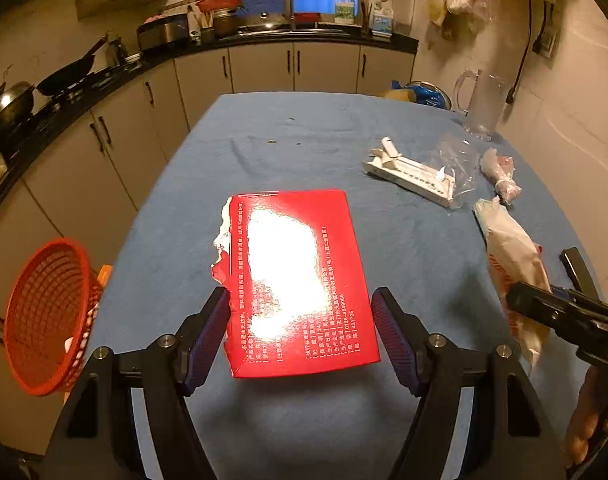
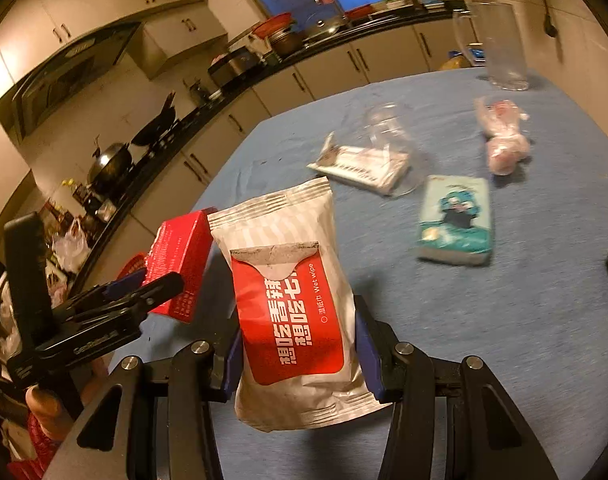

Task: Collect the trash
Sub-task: 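Carry the packet and red box to the red basket and release them inside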

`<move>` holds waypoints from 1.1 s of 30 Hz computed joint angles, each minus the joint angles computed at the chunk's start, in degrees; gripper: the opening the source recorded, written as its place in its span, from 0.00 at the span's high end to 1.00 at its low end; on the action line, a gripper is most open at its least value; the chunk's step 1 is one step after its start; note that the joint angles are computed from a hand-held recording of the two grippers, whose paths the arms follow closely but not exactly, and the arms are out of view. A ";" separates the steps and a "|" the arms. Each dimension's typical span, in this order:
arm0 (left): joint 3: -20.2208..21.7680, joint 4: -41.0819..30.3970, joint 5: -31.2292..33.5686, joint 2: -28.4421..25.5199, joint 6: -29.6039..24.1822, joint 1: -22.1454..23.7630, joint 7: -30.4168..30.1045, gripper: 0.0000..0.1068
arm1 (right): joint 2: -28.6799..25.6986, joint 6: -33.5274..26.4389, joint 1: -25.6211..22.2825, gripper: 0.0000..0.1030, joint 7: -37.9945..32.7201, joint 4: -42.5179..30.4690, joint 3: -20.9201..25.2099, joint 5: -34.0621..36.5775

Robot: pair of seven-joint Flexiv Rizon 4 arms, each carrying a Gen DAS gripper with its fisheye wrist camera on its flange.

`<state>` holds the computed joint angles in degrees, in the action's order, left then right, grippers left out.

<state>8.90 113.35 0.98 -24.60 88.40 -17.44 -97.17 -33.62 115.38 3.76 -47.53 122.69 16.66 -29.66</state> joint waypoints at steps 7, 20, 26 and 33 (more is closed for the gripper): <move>-4.18 7.15 -2.56 3.41 5.25 6.01 3.23 0.33 | 0.36 -3.37 4.63 0.50 -1.70 -1.67 -0.59 1.49; -19.09 17.90 -9.23 9.09 13.34 26.02 9.30 0.33 | -2.63 -12.52 5.64 0.50 -5.56 -8.80 6.89 1.45; -24.44 21.32 -7.80 11.63 15.27 36.44 7.49 0.33 | -4.75 -17.97 6.07 0.50 -9.85 -13.98 11.63 2.57; -25.41 22.82 -4.99 13.38 15.89 44.39 4.64 0.33 | -7.62 -24.63 8.90 0.50 -14.95 -21.21 15.09 4.82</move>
<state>-16.51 136.18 -4.01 -11.22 104.29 26.95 -92.53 -41.24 90.75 12.67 -62.48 101.48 31.75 -24.84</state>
